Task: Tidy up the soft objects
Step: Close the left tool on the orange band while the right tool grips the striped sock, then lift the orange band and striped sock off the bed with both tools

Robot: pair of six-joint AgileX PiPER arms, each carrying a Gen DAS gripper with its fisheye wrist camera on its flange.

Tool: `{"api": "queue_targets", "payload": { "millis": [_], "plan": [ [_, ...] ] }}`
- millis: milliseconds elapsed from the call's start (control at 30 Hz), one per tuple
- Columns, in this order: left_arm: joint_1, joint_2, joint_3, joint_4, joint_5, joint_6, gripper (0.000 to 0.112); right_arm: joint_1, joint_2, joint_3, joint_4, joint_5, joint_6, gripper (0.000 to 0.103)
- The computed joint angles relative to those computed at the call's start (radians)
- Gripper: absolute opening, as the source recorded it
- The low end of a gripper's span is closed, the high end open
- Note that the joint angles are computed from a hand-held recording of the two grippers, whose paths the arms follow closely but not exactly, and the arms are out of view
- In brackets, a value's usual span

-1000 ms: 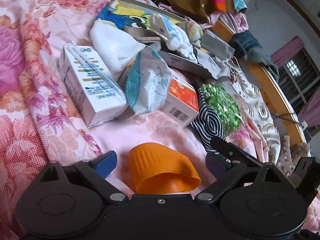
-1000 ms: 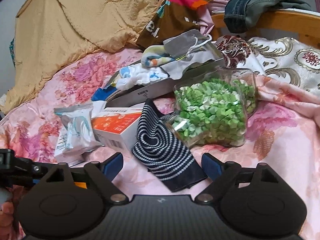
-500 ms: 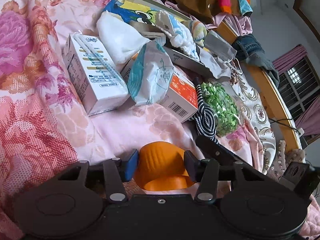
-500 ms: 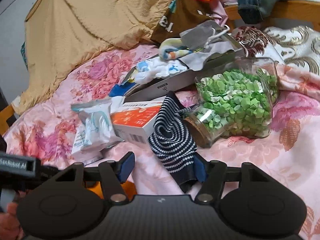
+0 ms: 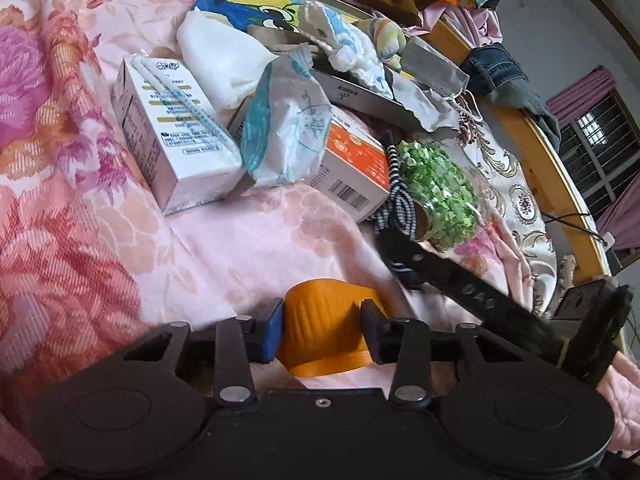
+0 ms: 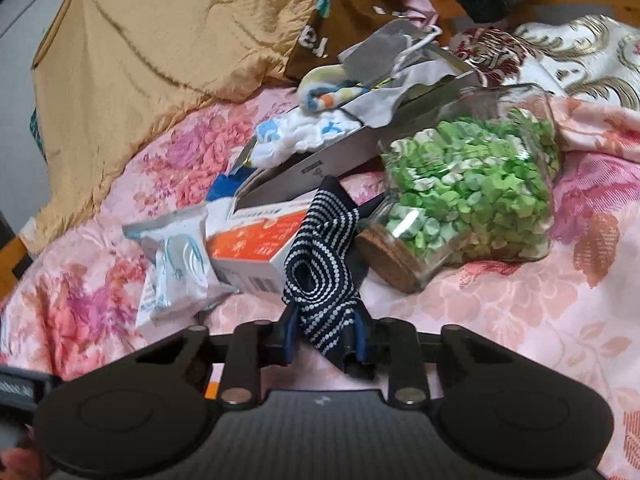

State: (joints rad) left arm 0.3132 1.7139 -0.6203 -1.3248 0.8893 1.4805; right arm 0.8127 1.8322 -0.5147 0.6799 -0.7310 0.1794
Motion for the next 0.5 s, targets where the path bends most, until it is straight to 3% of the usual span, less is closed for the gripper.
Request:
{"api": "queue_targets", "payload": {
  "millis": [167,300,500],
  "plan": [
    [-0.016,-0.053,0.044,-0.024,-0.03,0.041,0.036,0.065,-0.02,-0.013,0.128,0.005,-0.139,0.011],
    [-0.028,-0.106,0.078,-0.037,-0.071,0.033,0.032,0.125,-0.045,-0.018,0.227,-0.023,-0.263,0.009],
    [-0.001,-0.193,0.102,-0.004,-0.064,0.003,0.029,0.196,-0.086,-0.011,0.327,-0.07,-0.371,0.009]
  ]
}}
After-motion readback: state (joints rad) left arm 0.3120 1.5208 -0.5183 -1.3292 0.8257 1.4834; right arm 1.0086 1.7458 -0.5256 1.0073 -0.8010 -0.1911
